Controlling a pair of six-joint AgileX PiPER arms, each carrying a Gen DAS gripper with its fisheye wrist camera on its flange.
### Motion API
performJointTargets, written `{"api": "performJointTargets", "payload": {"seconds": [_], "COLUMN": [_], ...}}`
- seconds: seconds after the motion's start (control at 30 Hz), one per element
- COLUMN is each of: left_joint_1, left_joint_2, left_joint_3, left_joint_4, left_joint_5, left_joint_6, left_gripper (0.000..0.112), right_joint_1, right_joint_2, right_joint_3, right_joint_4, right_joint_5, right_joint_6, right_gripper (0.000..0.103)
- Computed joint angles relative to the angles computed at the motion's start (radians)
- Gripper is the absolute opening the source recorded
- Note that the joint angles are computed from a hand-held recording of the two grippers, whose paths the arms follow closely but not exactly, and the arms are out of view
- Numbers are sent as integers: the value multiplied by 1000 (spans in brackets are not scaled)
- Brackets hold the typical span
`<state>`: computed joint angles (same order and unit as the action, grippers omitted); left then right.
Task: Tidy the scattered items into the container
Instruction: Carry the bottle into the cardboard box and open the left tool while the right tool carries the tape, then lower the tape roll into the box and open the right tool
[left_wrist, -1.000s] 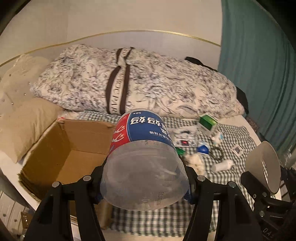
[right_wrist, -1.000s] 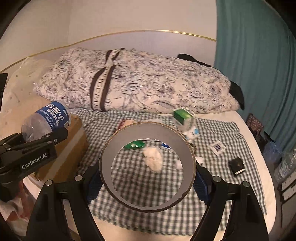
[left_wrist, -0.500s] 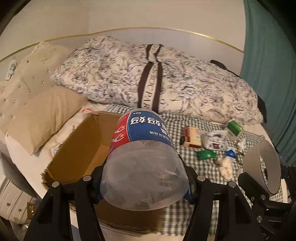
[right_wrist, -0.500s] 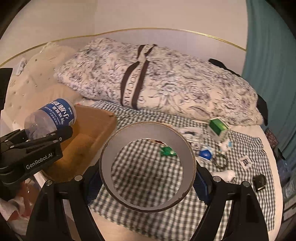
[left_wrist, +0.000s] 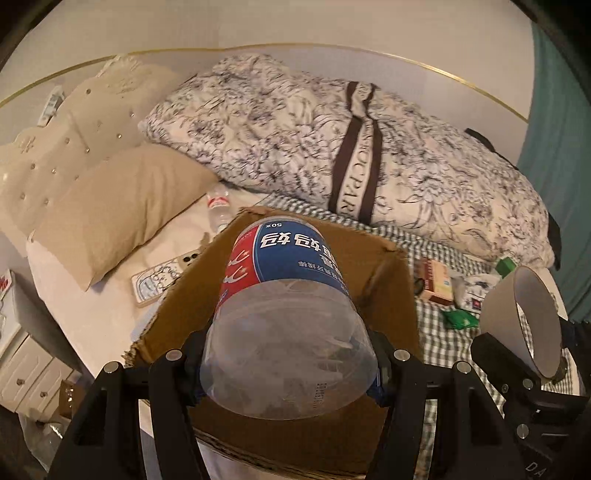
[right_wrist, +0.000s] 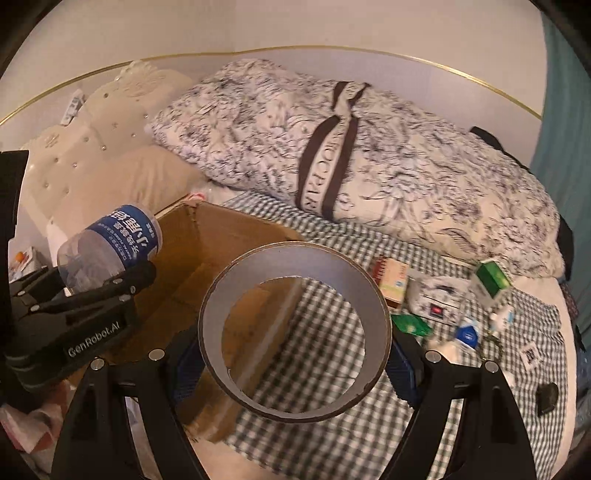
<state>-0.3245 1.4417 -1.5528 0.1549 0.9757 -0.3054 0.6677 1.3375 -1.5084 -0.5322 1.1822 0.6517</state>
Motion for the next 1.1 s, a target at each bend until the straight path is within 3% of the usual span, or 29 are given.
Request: {"api": "performJointTargets", "payload": {"seconds": [0.57,0.6,0.73,0.77,0.9,1.1], "left_joint_1": [122,136,124,126,133,122], "left_joint_2": [61,67,70,65,60,56], "left_joint_3": [54,51,53,57,58,50], "left_joint_4": [-76,-102,-30,-25,-36,-24], "left_joint_5": [-49,-46,-50,-58,-65,-55], "left_joint_6": [68,86,30,26,33,21], "left_gripper": [65,67,94,95,100,100], "right_joint_1": [-2,-1,3,2,-9,53], "right_joint_2": [184,184,174,174,162,154], "right_joint_3": [-46,-42,-3,2,27,42], "right_joint_4": [59,58,23,16,22,-81], "right_joint_5": [-80,-91,-134,-133,-161,-120], "right_joint_6": [-68,-68,-20,-3,17,65], "right_gripper": [82,83,88,92,93,93]}}
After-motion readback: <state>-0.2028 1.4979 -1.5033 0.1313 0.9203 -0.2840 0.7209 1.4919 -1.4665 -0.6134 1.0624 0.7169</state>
